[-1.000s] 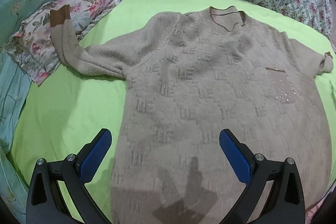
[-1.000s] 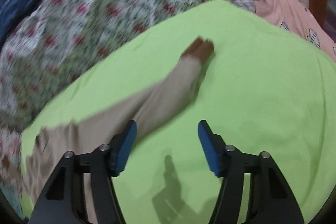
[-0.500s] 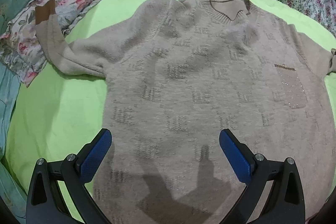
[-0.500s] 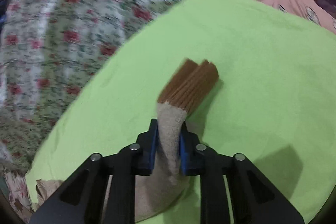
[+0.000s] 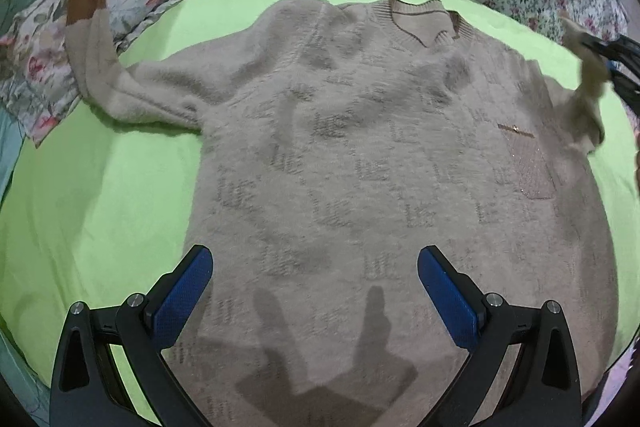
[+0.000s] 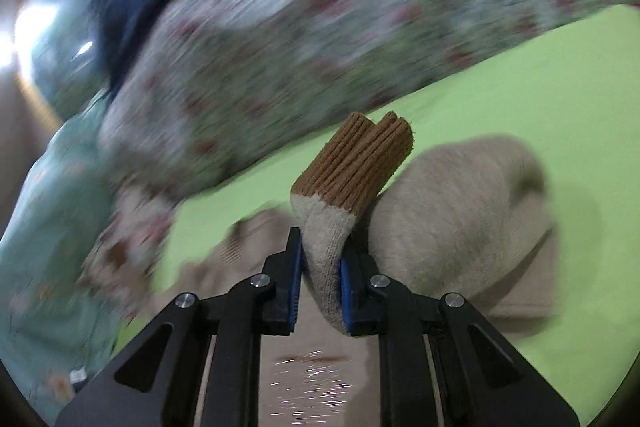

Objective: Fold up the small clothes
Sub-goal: 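Grasp the brown cuff of a sweater sleeve with the right gripper, then fold the held sleeve across the sweater body while the left gripper grasps the other cuff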

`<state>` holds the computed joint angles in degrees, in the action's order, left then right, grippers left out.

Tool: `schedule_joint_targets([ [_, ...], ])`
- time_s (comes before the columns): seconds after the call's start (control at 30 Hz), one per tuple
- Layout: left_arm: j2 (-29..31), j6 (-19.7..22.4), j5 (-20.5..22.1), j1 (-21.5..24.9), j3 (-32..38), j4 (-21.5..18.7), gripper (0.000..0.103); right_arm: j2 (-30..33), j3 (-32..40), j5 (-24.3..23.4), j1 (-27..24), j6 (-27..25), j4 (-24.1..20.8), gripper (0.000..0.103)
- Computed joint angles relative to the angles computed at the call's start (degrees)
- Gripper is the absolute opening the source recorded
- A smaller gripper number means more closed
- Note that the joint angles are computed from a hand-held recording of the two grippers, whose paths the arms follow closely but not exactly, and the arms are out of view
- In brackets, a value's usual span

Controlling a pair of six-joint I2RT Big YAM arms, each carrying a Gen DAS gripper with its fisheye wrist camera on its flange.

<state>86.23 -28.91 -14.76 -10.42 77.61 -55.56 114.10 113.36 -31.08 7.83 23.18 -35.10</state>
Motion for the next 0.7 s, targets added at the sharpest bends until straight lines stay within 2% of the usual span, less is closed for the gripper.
schedule_joint_targets([
  [0.1, -1.6, -1.0, 2.9, 1.8, -1.5, 0.1, 0.102, 2.2, 2.4, -0.8, 5.9, -3.2, -2.0, 0.018],
  [0.3, -4.2, -1.4, 6.2, 4.5, -4.5, 3.0, 0.102, 7.3, 7.9, -5.4, 13.0, -6.2, -6.3, 0.018],
  [0.37, -4.1, -1.2, 8.3, 5.3, -4.7, 4.1, 0.102, 10.3, 12.4, -7.2, 14.5, -9.3, -12.4, 0.025],
  [0.4, -3.8, -1.1, 9.4, 5.6, -4.6, 4.5, 0.102, 10.7, 12.6, -7.6, 14.8, -10.1, -14.0, 0.038],
  [0.43, -3.2, -0.7, 10.8, 5.9, -4.3, 5.2, 0.102, 11.2, 13.1, -8.0, 14.9, -10.1, -14.6, 0.045],
  [0.47, -2.8, -0.2, 11.9, 6.1, -4.2, 6.1, 0.102, 10.3, 10.9, -8.4, 14.7, -9.2, -12.8, 0.053],
  [0.5, -2.0, 0.3, 13.5, 6.4, -3.8, 7.5, 0.102, 8.5, 7.5, -8.6, 14.3, -8.5, -10.4, 0.055],
  [0.6, 1.1, 0.9, 17.9, 7.3, -1.8, 10.3, 0.102, 4.6, 0.5, -8.7, 12.2, -5.0, -4.9, 0.056],
  [0.7, 4.7, 0.4, 22.4, 8.5, 0.8, 13.3, 0.102, 1.4, -3.7, -6.1, 10.1, -4.2, -3.5, 0.056],
])
